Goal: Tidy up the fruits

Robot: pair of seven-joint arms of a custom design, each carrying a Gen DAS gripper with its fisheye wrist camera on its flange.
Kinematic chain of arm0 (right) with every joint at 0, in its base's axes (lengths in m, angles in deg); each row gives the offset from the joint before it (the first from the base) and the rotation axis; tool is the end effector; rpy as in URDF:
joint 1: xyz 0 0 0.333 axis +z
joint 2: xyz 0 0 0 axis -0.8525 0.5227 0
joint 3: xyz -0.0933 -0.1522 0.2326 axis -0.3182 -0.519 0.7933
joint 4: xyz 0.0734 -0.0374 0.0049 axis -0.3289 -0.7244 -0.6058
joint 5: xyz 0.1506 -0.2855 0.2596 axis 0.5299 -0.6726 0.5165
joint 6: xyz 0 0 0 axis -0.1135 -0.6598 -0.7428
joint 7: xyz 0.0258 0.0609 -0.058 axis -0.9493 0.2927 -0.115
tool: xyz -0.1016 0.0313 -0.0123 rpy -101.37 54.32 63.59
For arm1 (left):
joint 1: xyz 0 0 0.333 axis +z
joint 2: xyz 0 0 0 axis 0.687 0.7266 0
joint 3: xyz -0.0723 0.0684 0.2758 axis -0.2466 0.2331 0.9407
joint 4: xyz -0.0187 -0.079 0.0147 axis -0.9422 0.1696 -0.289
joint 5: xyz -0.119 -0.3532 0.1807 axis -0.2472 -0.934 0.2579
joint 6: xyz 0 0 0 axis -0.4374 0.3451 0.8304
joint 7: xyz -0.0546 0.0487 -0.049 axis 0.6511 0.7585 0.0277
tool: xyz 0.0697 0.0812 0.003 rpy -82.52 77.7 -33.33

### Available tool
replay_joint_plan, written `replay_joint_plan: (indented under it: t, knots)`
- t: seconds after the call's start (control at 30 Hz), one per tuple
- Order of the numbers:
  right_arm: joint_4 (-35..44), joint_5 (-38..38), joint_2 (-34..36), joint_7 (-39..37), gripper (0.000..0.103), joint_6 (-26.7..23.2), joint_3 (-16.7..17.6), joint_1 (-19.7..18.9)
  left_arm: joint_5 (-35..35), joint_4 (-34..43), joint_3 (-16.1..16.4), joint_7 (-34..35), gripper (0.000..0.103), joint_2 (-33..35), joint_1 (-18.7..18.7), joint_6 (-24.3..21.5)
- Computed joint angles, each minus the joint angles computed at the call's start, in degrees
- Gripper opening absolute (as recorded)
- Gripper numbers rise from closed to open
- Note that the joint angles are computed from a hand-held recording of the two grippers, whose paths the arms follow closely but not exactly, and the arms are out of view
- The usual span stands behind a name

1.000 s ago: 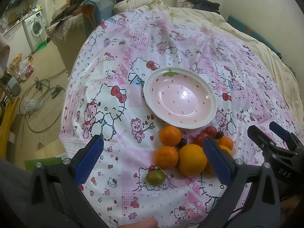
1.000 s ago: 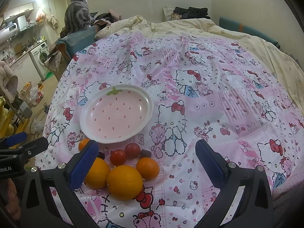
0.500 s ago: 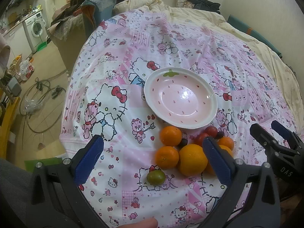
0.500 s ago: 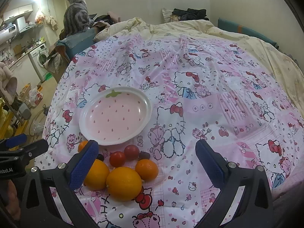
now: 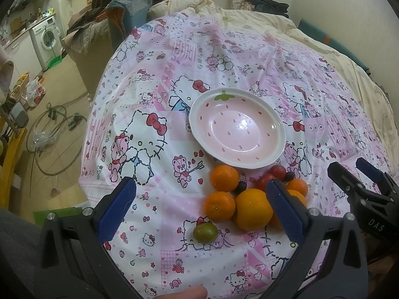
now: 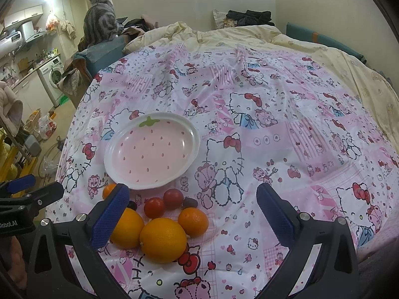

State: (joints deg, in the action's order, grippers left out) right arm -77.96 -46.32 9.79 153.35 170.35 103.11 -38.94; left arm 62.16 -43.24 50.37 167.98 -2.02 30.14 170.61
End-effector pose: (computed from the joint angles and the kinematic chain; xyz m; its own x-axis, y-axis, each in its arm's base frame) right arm 0.3775 0.3002 0.5465 -0.3474 -0.9301 -0.1196 -0.6652 0.3344 -0.6676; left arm 0.4761 -0.1926 0.5577 -0.4140 -0.9051 0.0968 -0.7732 0.2935 -0.5622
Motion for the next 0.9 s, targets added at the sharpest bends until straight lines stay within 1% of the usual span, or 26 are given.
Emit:
replay_joint_plan:
  t: [0.73, 0.77, 0.83, 0.9]
  knots:
    - [0.2, 0.6, 0.7, 0.2, 0.103, 0.1, -0.2, 0.5, 0.0, -0.1, 0.1, 0.1, 0.103, -0.1, 0.0, -0.3]
    - [0.1, 1.2, 0.6, -0.1, 0.103, 0.6, -0.6, 0.7, 0.0, -0.1, 0.1, 0.1, 0.103, -0.1, 0.0, -0.3]
    - [-1.1, 5.1, 0.1, -2.0, 0.103, 3.3, -2.9, 1.9, 0.6, -0.2, -0.1, -0.4, 0.103, -0.1, 0.3, -0.3]
    - [-4.0, 11.8, -1.2, -4.0, 0.103, 8.0, -6.0, 3.4, 1.5, -0.3, -0.4, -1.3, 0.103, -0.1, 0.8, -0.3]
